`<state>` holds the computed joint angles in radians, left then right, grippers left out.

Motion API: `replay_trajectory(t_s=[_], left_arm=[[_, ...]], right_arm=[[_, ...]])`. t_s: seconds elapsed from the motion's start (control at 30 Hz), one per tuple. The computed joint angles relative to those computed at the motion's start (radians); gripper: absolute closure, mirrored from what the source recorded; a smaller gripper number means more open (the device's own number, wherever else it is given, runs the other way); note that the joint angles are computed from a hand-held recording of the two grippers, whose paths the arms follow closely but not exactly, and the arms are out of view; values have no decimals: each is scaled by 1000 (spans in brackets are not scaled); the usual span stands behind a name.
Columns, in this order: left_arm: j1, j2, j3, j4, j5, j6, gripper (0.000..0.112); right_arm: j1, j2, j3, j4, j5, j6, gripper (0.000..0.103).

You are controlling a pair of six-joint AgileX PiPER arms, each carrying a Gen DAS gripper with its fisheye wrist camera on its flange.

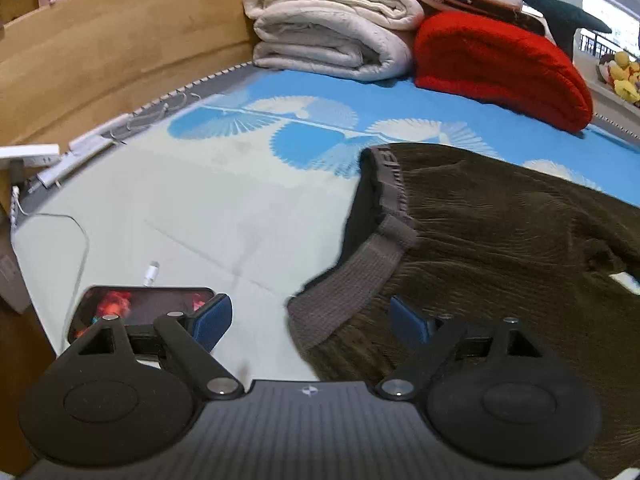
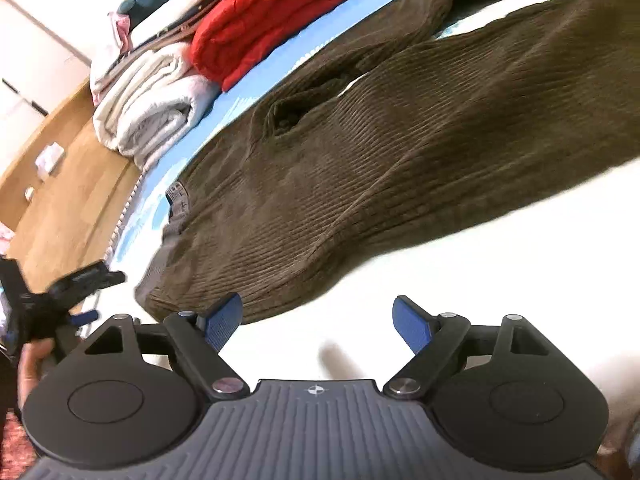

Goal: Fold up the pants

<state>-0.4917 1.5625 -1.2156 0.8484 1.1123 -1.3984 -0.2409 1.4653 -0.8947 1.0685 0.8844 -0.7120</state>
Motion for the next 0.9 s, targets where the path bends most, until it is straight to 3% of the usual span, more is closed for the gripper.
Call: replay_trajectory(t_s=[0.1, 0.2, 0.37, 0.5, 0.67, 0.8, 0.9], left_arm=[[-37, 31, -46, 10, 18, -5, 23], [-62, 68, -90, -4, 11, 14, 23], [-88, 150, -176, -44, 11, 80, 22], [-84, 205, -236, -78, 18, 113, 22], [-99, 258, -297, -66, 54, 132, 22], [-89, 312, -359, -87, 81, 157, 22], [-82, 346, -404, -110, 92, 169, 22]], right_arm=[[-110, -57, -4, -5, 64, 8, 19], [-218, -93, -39, -9, 64, 1, 19], [-346, -62, -173, -50, -41, -33, 19], [-429, 23, -277, -81, -139, -30, 20], [-542, 152, -432, -235, -253, 181, 20], [-676, 289, -579, -336, -263, 344, 19], [-735, 411, -672, -363, -210, 380, 20]])
